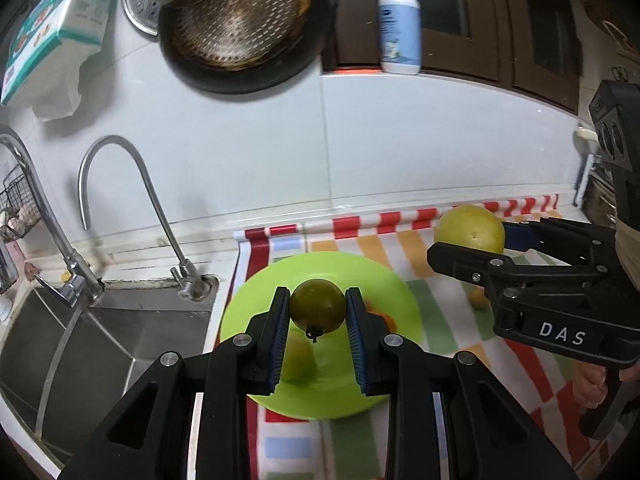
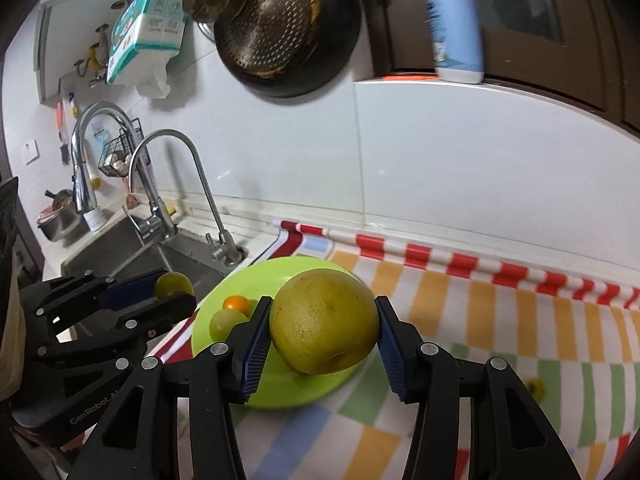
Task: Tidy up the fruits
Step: 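Carry the dark-green fruit and pomelo over the green plate with both tools, then lower both fruits onto the plate and open both tools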
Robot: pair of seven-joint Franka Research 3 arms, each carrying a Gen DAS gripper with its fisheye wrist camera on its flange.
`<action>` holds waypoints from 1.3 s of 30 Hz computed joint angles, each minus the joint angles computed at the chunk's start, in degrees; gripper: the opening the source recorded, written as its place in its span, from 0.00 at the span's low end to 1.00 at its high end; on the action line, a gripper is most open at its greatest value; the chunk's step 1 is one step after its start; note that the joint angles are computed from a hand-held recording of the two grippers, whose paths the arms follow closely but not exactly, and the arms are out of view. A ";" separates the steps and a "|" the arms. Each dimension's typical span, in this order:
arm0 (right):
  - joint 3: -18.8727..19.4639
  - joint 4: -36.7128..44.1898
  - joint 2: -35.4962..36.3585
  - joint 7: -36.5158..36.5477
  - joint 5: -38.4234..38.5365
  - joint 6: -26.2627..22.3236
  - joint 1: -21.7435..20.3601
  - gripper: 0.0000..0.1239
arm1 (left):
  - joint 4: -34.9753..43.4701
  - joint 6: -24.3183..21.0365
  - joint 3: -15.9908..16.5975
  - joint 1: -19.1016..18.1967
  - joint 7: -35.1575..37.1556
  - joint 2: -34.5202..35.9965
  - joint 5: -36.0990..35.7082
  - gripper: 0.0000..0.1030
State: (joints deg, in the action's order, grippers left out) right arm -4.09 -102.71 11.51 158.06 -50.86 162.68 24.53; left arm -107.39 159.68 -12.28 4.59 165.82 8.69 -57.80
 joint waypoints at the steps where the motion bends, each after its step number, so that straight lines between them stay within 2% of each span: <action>1: 0.29 1.13 1.07 -1.42 1.06 0.06 -0.32 0.41 | 0.79 0.03 0.17 -0.04 -0.54 0.84 0.68 0.27; 7: 0.25 8.90 8.59 -11.75 11.65 0.35 -0.72 0.41 | 7.52 -0.44 -0.98 1.47 -4.64 7.54 7.34 0.27; 14: 2.03 19.90 18.03 -24.92 24.97 -3.10 -2.09 0.41 | 16.62 -3.86 -2.57 3.40 -11.80 15.73 17.79 0.27; 25: -1.47 28.96 25.57 -35.19 36.59 -8.31 0.14 0.41 | 26.91 -9.43 -6.69 6.19 -19.47 25.11 29.50 0.28; 27: -2.29 29.81 26.30 -35.91 37.78 -8.94 0.61 0.41 | 27.86 -10.01 -7.27 6.50 -20.32 25.96 30.57 0.28; 30: -3.75 30.88 27.05 -35.68 38.35 -9.77 1.50 0.41 | 27.59 -9.52 -8.40 7.35 -20.39 25.98 30.86 0.37; 33: -5.99 28.24 25.32 -33.08 37.02 -7.33 3.04 0.48 | 25.95 -8.29 -9.33 8.21 -19.98 24.91 30.44 0.40; 36: -9.24 24.61 22.59 -29.02 33.34 -5.68 5.72 0.48 | 23.47 -6.64 -10.14 9.13 -19.65 23.01 29.33 0.40; 39: -10.70 20.92 19.55 -25.46 29.67 -4.62 7.31 0.48 | 20.10 -4.68 -10.93 10.19 -18.74 20.22 27.08 0.42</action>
